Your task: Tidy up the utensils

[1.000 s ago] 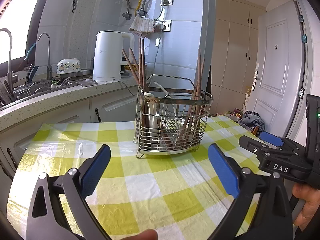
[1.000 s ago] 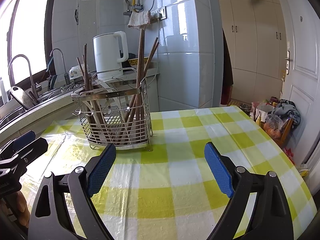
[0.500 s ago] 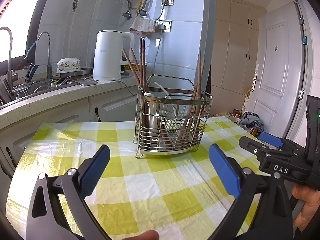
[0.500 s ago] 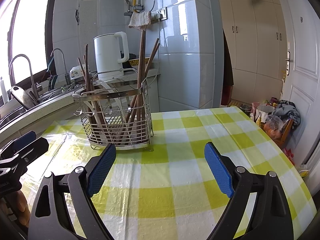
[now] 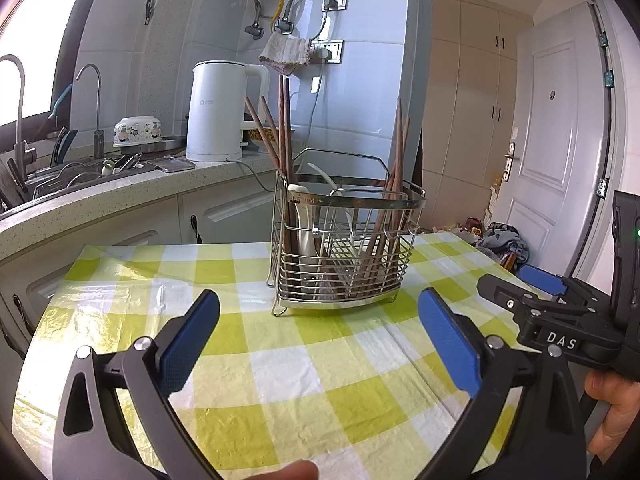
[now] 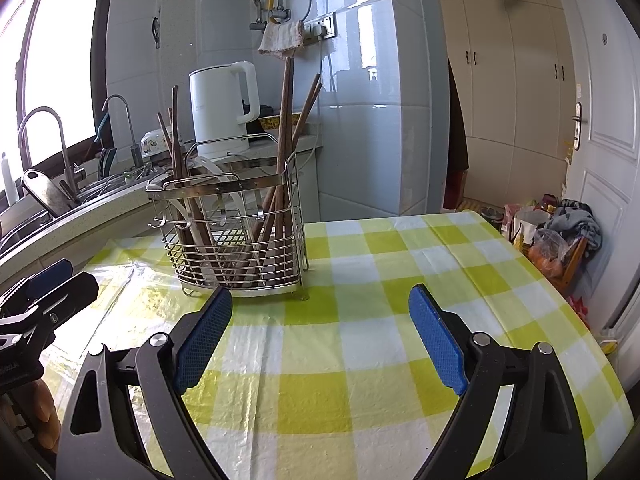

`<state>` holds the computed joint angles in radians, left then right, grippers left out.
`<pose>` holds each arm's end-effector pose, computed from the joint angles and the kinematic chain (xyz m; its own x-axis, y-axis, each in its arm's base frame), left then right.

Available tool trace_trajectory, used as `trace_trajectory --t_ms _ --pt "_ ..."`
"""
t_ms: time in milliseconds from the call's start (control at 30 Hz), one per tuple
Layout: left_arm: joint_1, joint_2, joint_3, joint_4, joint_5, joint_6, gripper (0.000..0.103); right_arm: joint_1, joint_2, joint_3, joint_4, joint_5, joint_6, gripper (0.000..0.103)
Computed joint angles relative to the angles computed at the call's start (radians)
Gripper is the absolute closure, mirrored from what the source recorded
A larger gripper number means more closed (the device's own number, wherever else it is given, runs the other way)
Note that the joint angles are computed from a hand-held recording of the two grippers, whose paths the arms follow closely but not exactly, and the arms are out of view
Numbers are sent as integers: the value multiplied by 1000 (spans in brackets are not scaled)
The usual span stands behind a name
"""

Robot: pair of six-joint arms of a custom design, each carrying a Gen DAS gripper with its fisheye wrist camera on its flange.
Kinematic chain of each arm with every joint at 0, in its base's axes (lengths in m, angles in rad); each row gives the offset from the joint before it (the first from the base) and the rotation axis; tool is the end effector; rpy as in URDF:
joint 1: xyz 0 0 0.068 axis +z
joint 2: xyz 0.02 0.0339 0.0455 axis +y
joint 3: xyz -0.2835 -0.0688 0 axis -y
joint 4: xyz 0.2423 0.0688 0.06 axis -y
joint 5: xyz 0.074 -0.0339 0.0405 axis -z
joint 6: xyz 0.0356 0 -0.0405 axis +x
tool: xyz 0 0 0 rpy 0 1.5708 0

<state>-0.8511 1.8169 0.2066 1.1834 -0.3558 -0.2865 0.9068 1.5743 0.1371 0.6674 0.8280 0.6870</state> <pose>0.1657 -0.1702 0.0995 -0.4019 0.0567 -0.9139 0.3986 0.9094 -0.1189 0.1335 0.1281 0.0966 -0.4627 0.1047 -0.8803 0.1122 0.9919 0.0590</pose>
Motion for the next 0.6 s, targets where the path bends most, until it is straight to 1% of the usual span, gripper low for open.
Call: trace_trajectory --t_ms 467,600 --pt "-15 9 9 -9 -37 18 5 4 7 2 1 1 4 19" --pt "-22 24 11 4 -45 28 5 9 21 1 10 2 8 19"
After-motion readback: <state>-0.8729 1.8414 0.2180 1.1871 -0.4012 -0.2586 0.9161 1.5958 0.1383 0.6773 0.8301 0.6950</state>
